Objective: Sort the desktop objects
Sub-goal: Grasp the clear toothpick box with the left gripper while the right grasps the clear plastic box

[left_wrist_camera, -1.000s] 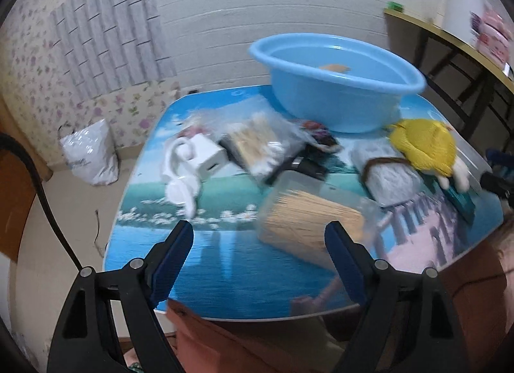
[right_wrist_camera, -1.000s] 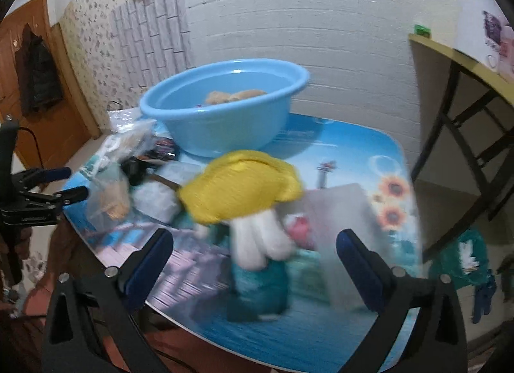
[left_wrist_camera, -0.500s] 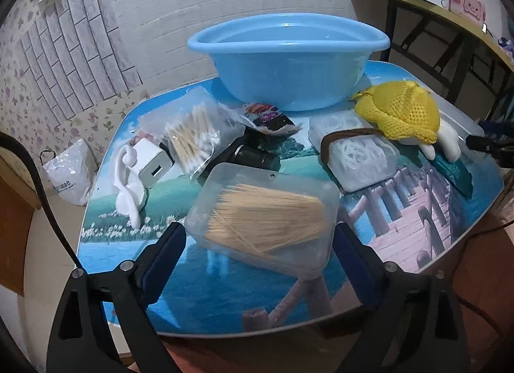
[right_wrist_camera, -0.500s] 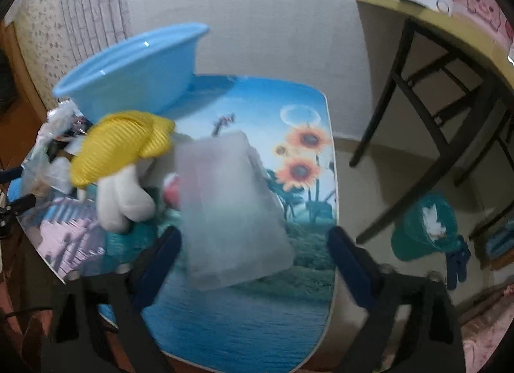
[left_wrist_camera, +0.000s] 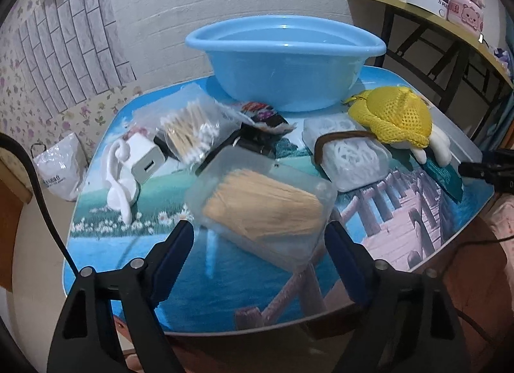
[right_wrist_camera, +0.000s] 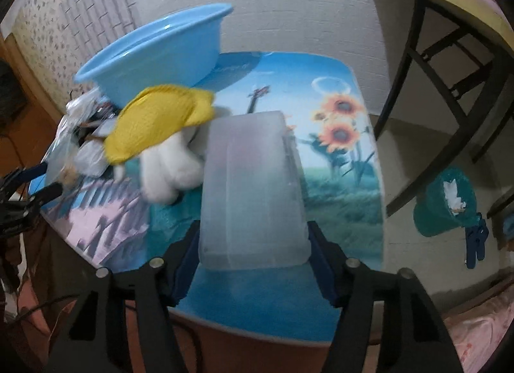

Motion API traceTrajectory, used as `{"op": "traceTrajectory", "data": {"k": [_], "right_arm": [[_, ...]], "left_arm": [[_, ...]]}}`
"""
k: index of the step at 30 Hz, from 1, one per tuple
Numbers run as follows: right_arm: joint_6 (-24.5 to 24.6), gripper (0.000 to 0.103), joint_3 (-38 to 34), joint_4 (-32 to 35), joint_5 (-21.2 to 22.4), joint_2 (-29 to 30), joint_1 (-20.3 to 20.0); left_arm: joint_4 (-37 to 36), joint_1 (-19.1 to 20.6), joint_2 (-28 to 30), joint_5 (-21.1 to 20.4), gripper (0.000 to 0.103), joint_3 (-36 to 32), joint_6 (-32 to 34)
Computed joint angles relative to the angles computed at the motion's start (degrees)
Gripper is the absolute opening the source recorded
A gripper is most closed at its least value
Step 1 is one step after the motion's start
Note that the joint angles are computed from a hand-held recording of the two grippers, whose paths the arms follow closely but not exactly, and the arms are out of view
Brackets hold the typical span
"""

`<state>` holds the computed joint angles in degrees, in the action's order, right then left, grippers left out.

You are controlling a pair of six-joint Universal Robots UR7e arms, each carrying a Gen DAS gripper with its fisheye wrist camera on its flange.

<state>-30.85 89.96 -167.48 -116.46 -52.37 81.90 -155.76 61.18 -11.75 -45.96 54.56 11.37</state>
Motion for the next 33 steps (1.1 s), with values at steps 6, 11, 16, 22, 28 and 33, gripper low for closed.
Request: {"op": "traceTrajectory", "data": {"k": [6,11,16,22,28,33], "right_arm": [[-1.3,0.069,1.3,-1.1,-2.4,0.1,0.9],[-1.6,0.077,0.1,-1.1,-1.1,0.4,0.6],[0.3,0.077,-2.1,-0.8,-1.3,1.6,0.5],[2.3,0.061,-3.6,-1.0,-0.4,2.4,0.1],[1.3,0.061,-2.4,-2.0,-0.4,1.7,0.4],[0.6,0.061,-1.4,-2.9,-0.8,1.5,0.1]], "left_arm": [[-0.7,0.3,0.2,-1.4,0.087,-1.2,2.9],[-0.2,0.3,1.8,-2.3,0.095,-4.9,9.7],[4.2,1.2,3.8,-3.8,0.098,-9.5,9.2],[5.4,1.5,4.1,-4.8,0.096,-10.4,6.6],[-2.3,0.5,1.3,0.3,0.096,-3.7,2.5],[-5.2,0.3,0.0,4.6,0.097,-0.1,-3.5]]}}
